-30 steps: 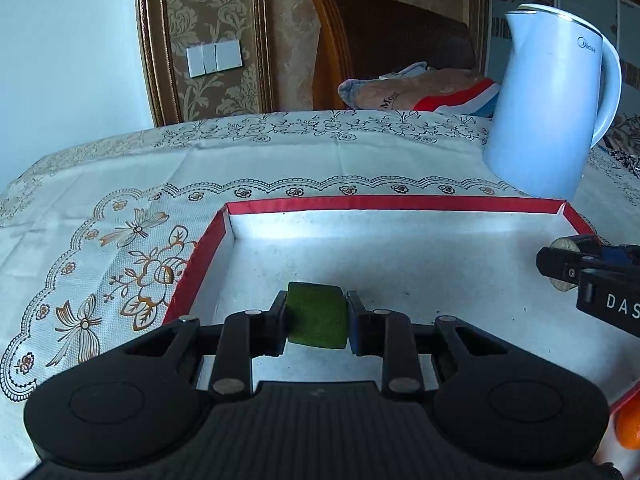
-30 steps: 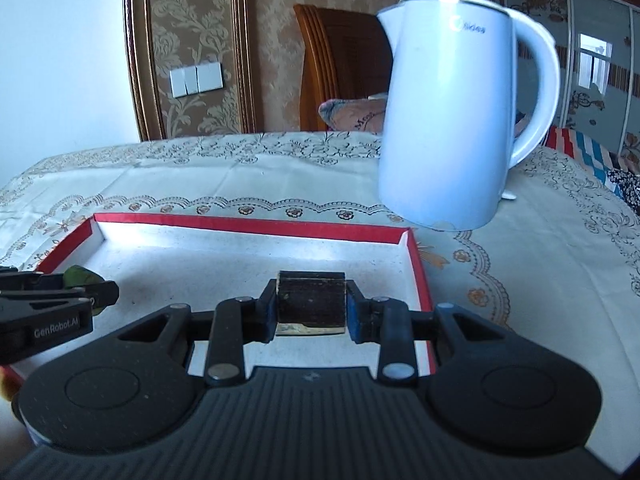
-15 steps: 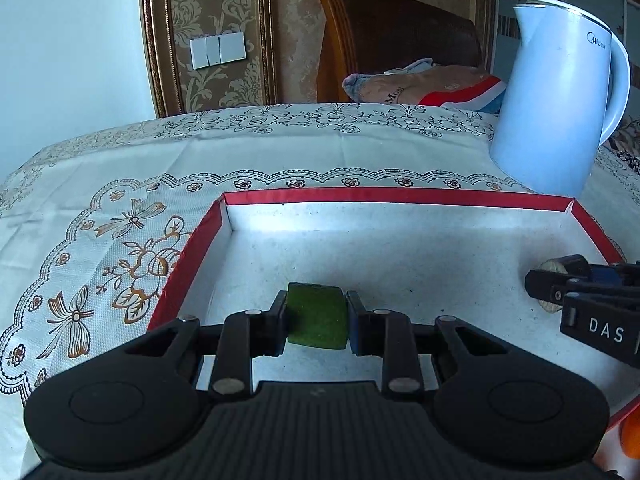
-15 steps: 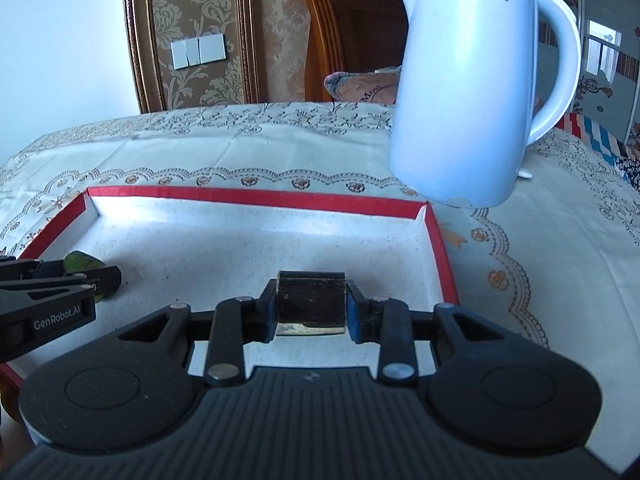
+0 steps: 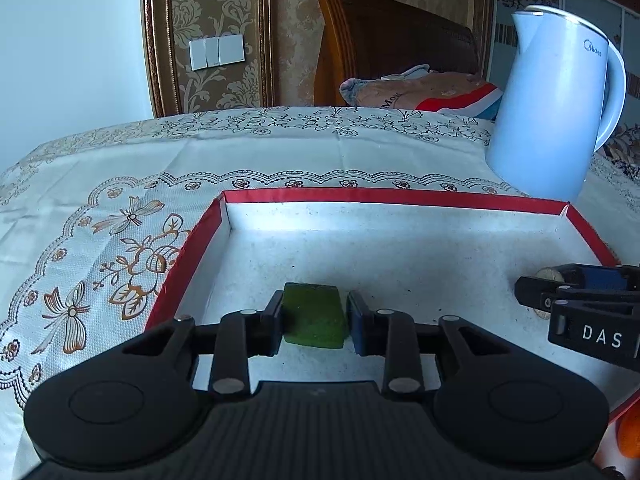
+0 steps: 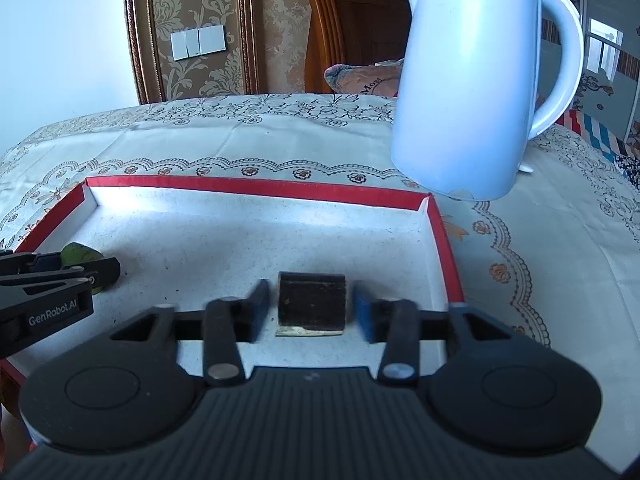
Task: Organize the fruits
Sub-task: 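Lower and open the right tool in the tray while the left tool releases the cucumber chunk there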
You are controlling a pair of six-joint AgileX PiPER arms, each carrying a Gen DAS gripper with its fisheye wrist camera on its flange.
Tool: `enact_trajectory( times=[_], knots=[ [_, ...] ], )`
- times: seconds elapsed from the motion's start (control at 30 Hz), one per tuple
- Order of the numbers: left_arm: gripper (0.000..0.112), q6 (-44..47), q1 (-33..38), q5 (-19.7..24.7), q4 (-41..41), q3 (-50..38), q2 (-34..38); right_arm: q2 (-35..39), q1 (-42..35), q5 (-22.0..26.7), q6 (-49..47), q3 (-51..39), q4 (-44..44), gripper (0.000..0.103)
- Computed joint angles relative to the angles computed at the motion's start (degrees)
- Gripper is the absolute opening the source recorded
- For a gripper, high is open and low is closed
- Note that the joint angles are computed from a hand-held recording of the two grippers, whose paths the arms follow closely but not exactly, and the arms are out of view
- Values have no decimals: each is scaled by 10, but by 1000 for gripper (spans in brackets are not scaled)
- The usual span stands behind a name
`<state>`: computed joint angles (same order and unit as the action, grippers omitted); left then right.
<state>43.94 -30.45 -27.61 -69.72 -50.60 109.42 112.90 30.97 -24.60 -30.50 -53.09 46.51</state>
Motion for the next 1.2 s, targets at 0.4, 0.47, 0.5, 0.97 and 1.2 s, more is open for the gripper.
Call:
enact_trajectory(
  times=[0.4,0.47,0.5,0.97,1.2],
  knots=[
    [63,-38,-3,-24,14,12,-2,-8,9,-45,55,28,-42,90],
    [64,-46,-3,-27,22,16,-3,-8,11,-54,64,33,-48,92],
    [64,-47,-4,-29,23,17,-3,-8,12,-57,65,34,-49,93],
    [74,-107,-32,-81,59,60,-21,-24,17,-101,157,85,-122,101],
    [74,-114,-44,-105,51,75,-30,-29,34,-146,153,111,-110,102]
  ],
)
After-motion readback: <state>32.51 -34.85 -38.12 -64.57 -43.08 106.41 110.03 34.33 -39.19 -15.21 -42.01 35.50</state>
